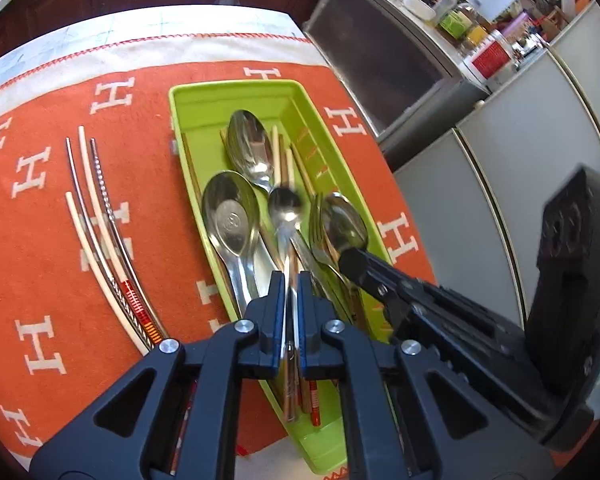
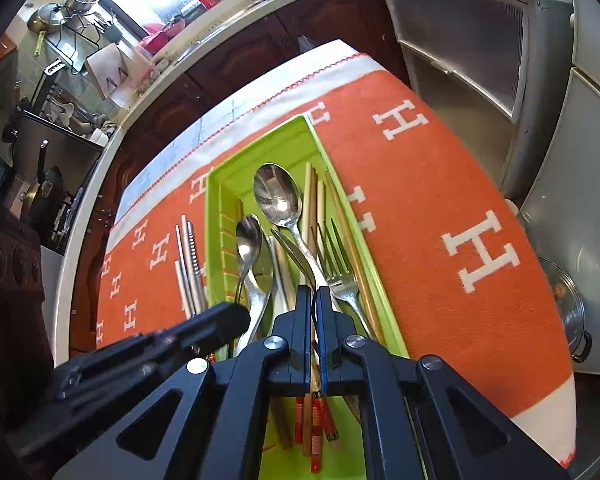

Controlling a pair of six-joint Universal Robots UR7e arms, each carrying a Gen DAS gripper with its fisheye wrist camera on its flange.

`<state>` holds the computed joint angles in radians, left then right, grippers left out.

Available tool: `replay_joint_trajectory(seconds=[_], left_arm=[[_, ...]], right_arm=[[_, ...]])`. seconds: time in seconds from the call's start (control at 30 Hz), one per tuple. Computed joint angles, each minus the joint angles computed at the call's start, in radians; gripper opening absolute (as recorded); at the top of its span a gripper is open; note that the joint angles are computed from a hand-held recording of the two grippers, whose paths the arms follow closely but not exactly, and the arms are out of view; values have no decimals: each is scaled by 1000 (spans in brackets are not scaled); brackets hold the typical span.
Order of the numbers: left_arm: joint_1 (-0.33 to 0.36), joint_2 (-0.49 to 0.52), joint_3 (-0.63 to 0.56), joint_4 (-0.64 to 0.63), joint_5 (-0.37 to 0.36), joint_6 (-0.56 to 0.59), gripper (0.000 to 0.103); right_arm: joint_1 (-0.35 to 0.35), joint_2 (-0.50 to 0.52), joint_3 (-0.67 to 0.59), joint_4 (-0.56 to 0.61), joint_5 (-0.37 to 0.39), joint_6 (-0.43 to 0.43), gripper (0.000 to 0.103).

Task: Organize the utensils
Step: 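Carry both spoons into the green tray and open both tools, then move both open tools toward the remaining red-striped and plain chopsticks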

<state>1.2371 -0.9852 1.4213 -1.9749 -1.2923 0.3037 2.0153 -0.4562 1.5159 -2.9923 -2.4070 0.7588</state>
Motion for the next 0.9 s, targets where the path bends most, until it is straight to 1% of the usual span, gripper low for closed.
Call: replay_joint_trajectory(seconds=[0.03,0.07,0.1,0.13,0.2,0.33,0.53,0.67,0.77,0.9], left_arm=[[4,-2,-4,3,-7,12,2],[4,-6,1,-3,-6,19,2],[4,-13,5,-10,-7,28,2],[7,-18,5,-9,-11,34,2],[10,-27,0,1,-15,40,2],[13,-42,-22,23,-2,46,2],[30,-85,-45,13,50,81,2],[46,-109,-62,-22,114,105,2],[58,-122,-62,-73,166,131,2],[83,-135,-74,-103,197,144,2]], right_arm=[[-3,2,-3,7,-4,2,4],[-10,4,-6,0,-2,-8,9],[-13,7,-10,-8,2,-18,12],[-15,11,-12,-21,1,-28,21],[-10,17,-21,-33,-23,-38,31],[12,21,-36,-43,-46,-60,31],[59,29,-70,-17,-60,-104,31],[85,44,-104,-9,-34,-142,31],[106,66,-147,12,-13,-180,31],[130,104,-217,70,8,-225,31]])
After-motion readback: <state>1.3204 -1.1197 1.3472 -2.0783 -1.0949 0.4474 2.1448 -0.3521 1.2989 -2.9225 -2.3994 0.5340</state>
